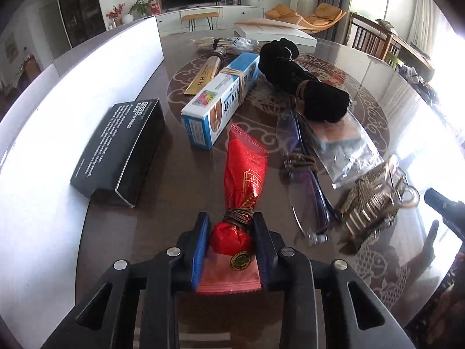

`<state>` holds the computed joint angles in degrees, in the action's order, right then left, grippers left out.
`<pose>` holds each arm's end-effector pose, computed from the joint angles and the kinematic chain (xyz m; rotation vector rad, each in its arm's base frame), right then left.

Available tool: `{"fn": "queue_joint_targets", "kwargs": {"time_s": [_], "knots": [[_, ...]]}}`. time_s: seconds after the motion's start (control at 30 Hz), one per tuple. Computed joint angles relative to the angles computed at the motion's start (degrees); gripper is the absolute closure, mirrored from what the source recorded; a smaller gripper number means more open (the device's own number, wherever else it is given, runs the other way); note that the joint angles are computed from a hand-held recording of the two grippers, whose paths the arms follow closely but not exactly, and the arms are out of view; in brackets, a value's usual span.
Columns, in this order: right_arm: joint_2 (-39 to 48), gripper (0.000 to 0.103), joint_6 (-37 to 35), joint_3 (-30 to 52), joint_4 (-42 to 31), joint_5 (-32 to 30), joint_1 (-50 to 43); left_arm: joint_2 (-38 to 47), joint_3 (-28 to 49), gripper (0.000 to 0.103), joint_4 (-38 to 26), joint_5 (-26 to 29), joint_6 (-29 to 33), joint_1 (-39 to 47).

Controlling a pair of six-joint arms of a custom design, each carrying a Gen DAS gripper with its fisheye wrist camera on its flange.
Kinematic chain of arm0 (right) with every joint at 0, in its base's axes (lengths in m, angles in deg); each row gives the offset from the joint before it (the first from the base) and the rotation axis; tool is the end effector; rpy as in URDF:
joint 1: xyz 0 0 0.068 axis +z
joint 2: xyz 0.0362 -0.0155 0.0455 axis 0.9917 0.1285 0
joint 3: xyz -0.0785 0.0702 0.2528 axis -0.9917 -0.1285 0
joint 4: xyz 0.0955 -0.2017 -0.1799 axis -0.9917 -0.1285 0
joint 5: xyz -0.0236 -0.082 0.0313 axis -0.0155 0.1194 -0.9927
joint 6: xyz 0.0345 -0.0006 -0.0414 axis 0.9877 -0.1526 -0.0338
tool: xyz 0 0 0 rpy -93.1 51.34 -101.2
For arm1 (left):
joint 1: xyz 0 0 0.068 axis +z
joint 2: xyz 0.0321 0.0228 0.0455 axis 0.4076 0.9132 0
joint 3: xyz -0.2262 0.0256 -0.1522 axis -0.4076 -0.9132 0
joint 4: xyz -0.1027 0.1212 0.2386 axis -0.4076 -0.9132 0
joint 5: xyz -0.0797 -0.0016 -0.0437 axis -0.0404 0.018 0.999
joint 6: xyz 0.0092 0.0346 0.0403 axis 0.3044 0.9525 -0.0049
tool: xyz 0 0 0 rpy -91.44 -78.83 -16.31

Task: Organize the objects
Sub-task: 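Move left tool toward red snack packet while right tool approaches rhinestone hair clip, then close left gripper on red snack packet while right gripper grasps rhinestone hair clip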

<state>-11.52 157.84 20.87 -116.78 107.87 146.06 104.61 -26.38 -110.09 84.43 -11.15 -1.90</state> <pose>0.0916 0.1384 0.2038 1.0505 2.3193 -0.0561 0.2323 -0.1136 0.2200 0.6449 2.5205 -0.1657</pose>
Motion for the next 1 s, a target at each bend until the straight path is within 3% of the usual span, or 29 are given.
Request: {"fn": "queue_joint_targets", "kwargs": {"time_s": [0.07, 0.1, 0.13, 0.3, 0.47, 0.57, 0.7, 0.87, 0.93, 1.0], "knots": [[0.02, 0.000, -1.02, -0.12, 0.74, -0.32, -0.43, -1.40, -1.11, 0.050, -0.13, -0.18, 1.88, 0.68], [0.18, 0.000, -1.47, -0.07, 1.04, -0.36, -0.53, -0.88, -0.98, 0.032, 0.07, -0.41, 2.35, 1.24], [0.30, 0.000, -1.81, 0.04, 1.18, -0.27, -0.52, 0.06, -0.67, 0.022, 0.41, 0.01, 2.35, 2.09], [-1.91, 0.000, -4.68, -0.35, 4.22, 3.32, 1.47, 2.82, 0.46, 0.005, 2.30, 1.55, 2.54, 3.47], [1.41, 0.000, -25.21, 2.21, 18.70, 5.97, 2.27, 1.94, -0.96, 0.002, 4.19, 1.83, 2.63, 3.61], [11.05, 0.000, -31.17, 8.18, 17.61, 4.47, 1.05, 1.57, -1.58, 0.002, 4.95, 2.21, 3.10, 3.90], [17.60, 0.000, -22.44, 12.19, 6.24, 2.61, -0.65, 1.73, -1.61, 0.000, 4.89, 2.88, 4.10, 4.20], [6.21, 0.000, -7.33, 5.68, -1.00, 0.05, 1.46, 1.78, -1.85, 0.000, 5.04, 3.89, 5.69, 4.62], [4.17, 0.000, -5.16, 5.13, -2.04, 0.65, 3.13, 2.06, -1.62, 0.000, 4.96, 3.81, 5.53, 4.56], [3.61, 0.000, -8.17, 5.32, 0.47, 2.44, 4.15, 1.96, -1.79, 0.000, 5.19, 3.76, 5.45, 4.51]]}}
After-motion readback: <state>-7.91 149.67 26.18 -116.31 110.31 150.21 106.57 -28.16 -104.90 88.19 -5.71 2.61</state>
